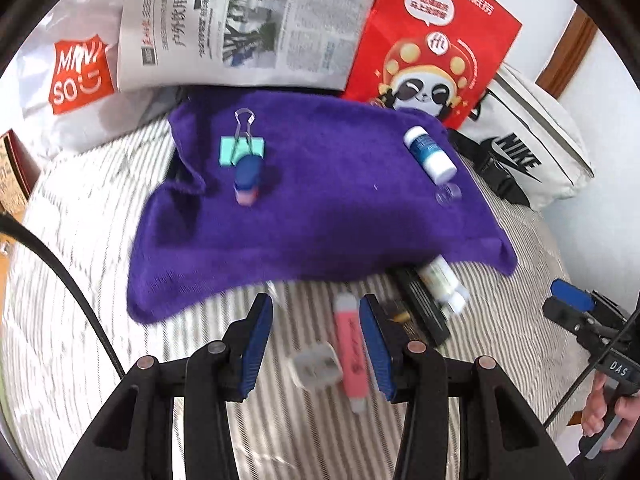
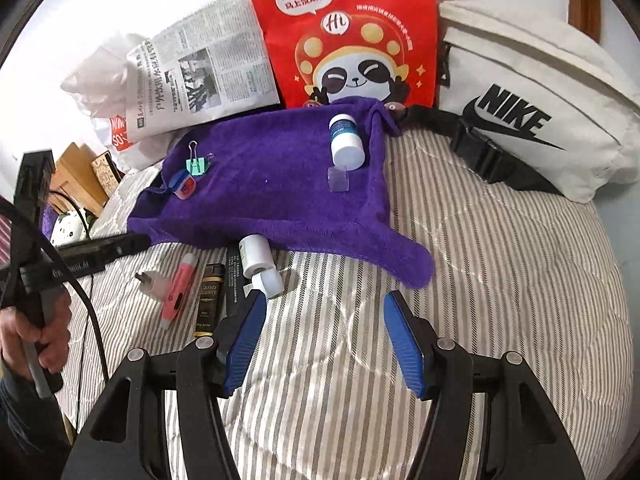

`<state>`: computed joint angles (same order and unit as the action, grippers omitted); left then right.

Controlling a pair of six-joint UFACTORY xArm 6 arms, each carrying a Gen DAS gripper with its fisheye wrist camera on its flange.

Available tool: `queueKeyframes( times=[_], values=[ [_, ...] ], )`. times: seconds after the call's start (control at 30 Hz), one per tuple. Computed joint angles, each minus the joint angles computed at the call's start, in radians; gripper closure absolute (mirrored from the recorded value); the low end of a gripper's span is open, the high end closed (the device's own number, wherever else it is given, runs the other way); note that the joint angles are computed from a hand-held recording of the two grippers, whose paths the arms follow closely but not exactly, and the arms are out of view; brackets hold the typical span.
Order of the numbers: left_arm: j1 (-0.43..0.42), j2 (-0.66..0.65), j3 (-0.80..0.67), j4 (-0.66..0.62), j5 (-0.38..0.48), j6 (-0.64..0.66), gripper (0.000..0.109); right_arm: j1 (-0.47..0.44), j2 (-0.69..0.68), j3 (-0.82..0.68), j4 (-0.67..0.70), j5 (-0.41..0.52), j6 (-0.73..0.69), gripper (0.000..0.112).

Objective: Organize rigid objects
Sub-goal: 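Grasp the white charger plug with the left tool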

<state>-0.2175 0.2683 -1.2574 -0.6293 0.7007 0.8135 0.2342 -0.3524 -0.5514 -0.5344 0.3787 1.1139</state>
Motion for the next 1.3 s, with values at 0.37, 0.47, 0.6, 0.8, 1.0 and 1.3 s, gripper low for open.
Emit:
queueKeyframes(
  times=[0.37, 0.47, 0.6, 0.8, 1.0, 1.3],
  values=[
    [-0.027, 0.028, 0.046, 0.154, -0.051, -0.148, 0.065, 0.016, -0.080, 0.076, 0.002, -0.027, 0.028, 0.051],
    [-0.028, 0.021, 0.065, 0.179, -0.076, -0.163, 0.065, 0.022, -0.081, 0.086, 0.004, -0.037, 0.026, 0.051],
    [-0.025, 0.003, 0.091, 0.232, -0.101, -0.193, 0.065, 0.024, -0.073, 0.092, 0.003, -0.046, 0.027, 0.051],
    [-0.032, 0.001, 0.113, 0.253, -0.137, -0.193, 0.065, 0.025, -0.049, 0.091, 0.025, -0.060, 0.009, 0.051],
    [-0.043, 0.001, 0.128, 0.258, -0.186, -0.159, 0.076, 0.027, -0.035, 0.091, 0.038, -0.061, -0.005, 0.051],
    [-0.011, -0.019, 0.148, 0.164, -0.169, -0.032, 0.082, 0.021, 0.023, 0.062, 0.054, -0.069, -0.024, 0.051]
  ],
)
